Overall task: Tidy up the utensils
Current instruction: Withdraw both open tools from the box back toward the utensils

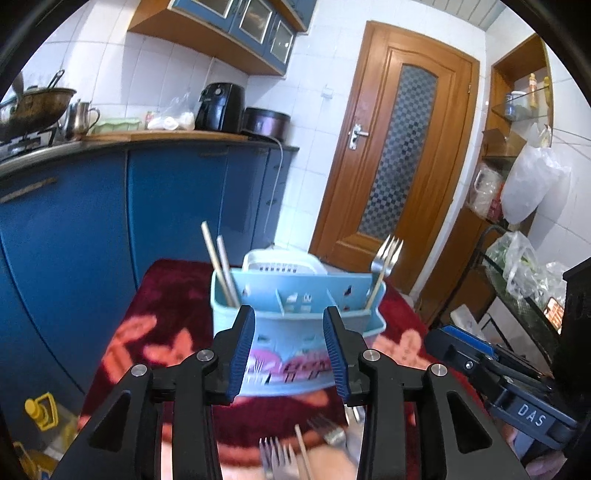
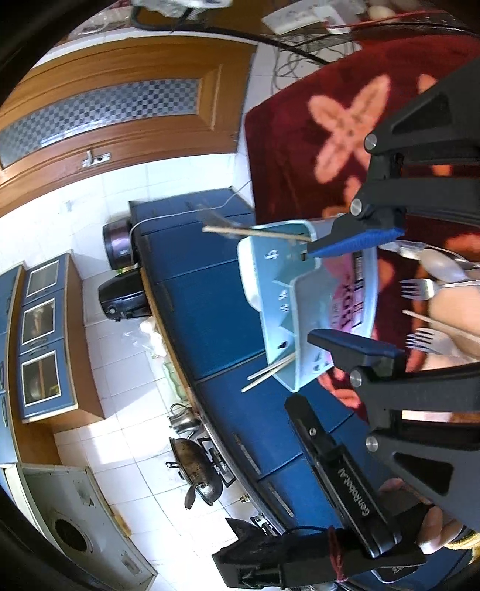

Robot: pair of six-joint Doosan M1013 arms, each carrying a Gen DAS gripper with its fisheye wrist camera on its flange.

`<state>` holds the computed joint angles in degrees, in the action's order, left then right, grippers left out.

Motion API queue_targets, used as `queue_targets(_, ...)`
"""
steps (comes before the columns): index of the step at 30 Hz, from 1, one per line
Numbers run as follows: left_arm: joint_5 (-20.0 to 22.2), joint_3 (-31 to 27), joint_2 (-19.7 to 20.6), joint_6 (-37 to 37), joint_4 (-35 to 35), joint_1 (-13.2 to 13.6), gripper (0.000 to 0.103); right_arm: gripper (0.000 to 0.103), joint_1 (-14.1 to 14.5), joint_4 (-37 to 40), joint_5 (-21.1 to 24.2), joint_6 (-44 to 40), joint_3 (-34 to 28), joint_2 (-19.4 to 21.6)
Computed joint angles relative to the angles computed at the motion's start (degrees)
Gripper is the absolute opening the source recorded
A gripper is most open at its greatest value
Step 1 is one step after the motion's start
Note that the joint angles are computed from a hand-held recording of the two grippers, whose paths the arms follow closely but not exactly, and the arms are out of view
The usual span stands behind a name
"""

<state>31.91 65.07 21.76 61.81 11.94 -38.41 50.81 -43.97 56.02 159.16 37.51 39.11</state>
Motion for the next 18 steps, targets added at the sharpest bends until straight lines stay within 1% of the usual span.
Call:
queue_targets(5,1.89,1.71,-0.84,-0.59,0.24,-0.09,0.04,0.046,0.39,1.54,0.66,1.22,2.53,-0.97)
queue_targets(18,7.3,3.89,-0.85,0.66,-4.63,0.29,0.04,0.046,0.35,7.21,2.28,2.31,7.02,-2.06)
